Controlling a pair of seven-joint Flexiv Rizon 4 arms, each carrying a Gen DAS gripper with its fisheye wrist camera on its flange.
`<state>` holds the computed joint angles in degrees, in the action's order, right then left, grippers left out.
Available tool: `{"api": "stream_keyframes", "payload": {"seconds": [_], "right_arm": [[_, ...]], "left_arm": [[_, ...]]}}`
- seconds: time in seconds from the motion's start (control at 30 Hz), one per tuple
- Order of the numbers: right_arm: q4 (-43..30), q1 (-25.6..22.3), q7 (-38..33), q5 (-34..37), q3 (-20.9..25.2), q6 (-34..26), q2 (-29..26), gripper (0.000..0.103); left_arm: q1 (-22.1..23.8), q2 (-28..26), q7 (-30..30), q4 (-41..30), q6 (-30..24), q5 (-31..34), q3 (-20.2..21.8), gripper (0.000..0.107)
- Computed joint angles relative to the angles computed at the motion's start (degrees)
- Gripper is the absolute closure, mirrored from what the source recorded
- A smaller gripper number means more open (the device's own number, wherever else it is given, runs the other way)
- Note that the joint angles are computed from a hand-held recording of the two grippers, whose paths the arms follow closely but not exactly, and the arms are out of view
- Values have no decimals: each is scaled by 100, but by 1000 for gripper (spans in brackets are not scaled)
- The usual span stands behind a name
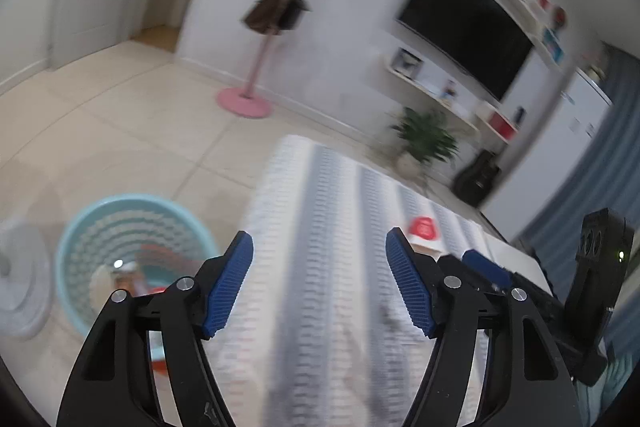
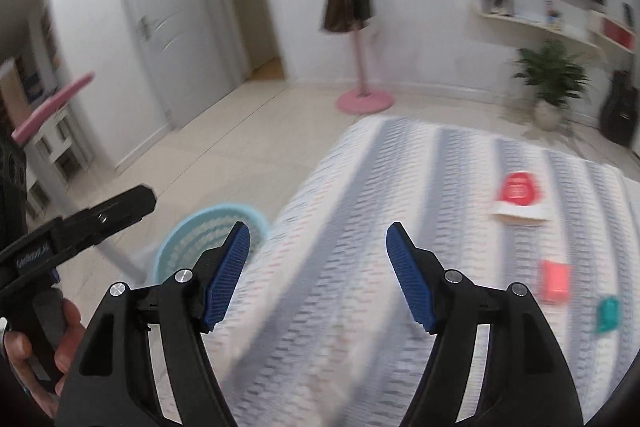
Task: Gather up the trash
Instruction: 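Reach the left tool to the heart-print wrapper while the right tool reaches the teal clay bag, then grasp the heart-print wrapper with the left tool while the right tool grasps the teal bag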
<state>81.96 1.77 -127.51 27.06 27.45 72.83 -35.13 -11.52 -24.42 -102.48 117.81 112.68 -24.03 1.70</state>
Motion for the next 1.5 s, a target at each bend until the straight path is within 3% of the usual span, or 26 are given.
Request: {"api": "stream_keyframes", "payload": {"seconds": [0.1,0.2,0.5,0.67,1.0,1.27,1.33,1.5], "right_arm": [[-90,-198,-2,11,-176,206,-13,36],[-180,-367,147,-136,-392,431,-131,36],[-547,-484,1126,-1014,-1341,1019,-979,36],[-939,-723,1656,-1327,-1330,700,-1497,32],[-1112,-884,2398,-2025,-1299,424,-1989,27],[-1174,-591,2945,-2551,-1740,271,-2098,27],[-1189,-597,3012,-2631,-1733,274,-2117,29],[-1228,-612,3108,-2760,-1723,125,-2154,53]], "left_arm": [[-562,-408,302,-696,-339,-299,257,31],[-843,-806,416,-1288,-699,-391,388,31],[-953,-2026,17,-2780,-1923,-60,481,29],[-1172,-2561,-440,-3430,-2737,234,941,29],[-1106,-2844,-940,-3871,-3341,997,955,29],[-1137,-3008,-1238,-4404,-4053,1694,989,33],[-1185,-3041,-1348,-4543,-4228,1906,1054,38],[-1454,-3171,-1686,-4996,-4796,2579,1413,47]]}}
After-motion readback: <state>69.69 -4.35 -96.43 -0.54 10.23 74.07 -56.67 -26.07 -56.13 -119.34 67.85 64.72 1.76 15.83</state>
